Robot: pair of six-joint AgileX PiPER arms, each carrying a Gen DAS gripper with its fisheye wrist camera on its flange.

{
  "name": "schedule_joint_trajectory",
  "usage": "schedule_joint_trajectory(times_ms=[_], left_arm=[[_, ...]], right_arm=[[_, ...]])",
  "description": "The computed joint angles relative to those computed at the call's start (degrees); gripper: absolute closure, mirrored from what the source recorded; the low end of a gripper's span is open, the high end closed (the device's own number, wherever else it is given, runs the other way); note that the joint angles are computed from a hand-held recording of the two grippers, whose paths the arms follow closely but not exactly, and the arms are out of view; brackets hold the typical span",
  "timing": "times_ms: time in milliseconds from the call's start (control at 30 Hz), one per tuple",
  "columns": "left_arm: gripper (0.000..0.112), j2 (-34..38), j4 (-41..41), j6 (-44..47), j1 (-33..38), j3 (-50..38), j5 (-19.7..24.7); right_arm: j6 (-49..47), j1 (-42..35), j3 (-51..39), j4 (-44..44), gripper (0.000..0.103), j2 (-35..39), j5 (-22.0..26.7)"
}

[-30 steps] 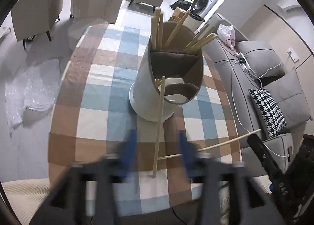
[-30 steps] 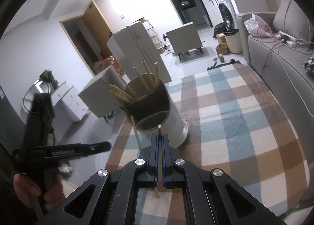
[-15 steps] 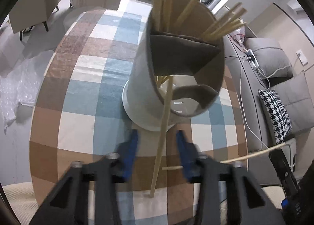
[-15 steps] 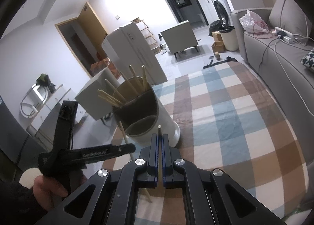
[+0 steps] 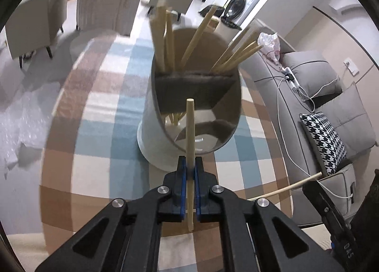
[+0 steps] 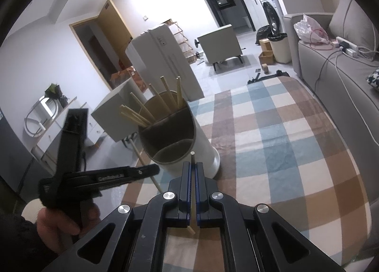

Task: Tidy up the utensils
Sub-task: 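Raise both chopsticks above the holder opening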

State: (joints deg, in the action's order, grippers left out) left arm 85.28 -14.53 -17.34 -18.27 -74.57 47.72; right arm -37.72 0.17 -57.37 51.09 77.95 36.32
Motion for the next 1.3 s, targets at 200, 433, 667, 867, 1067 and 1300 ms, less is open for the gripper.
schedule_joint_trajectory(times_ms=[200,433,667,867,1067,1300], left_arm=[[0.111,-3.0,4.6,-1.5,-0.7,-2.4,1.4],[0.111,-4.2,6.3,-1.5,0.2,-9.2,3.8],[0.111,-1.5,6.7,-0.2,3.5,-20.3,5.5],[0.111,3.6,10.4,-0.8,4.3,-29.0,3.9],[0.111,9.1,10.5,0.4,5.2,-33.8,1.5],[0.111,13.1,8.4,5.2,7.0,-36.7,2.5]], right_arm=[[0.6,0.4,-0.7,-0.7,0.101,-1.8,-0.7],[2.1,1.1,-3.3,-1.6,0.101,-3.9,-0.1],[4.6,0.0,-12.2,-1.7,0.101,-3.1,2.7],[8.7,1.4,-25.2,-3.9,0.101,3.2,4.1],[11.8,3.9,-39.4,-7.3,0.103,12.3,5.3],[9.1,3.7,-45.7,-2.6,0.103,18.9,6.4]])
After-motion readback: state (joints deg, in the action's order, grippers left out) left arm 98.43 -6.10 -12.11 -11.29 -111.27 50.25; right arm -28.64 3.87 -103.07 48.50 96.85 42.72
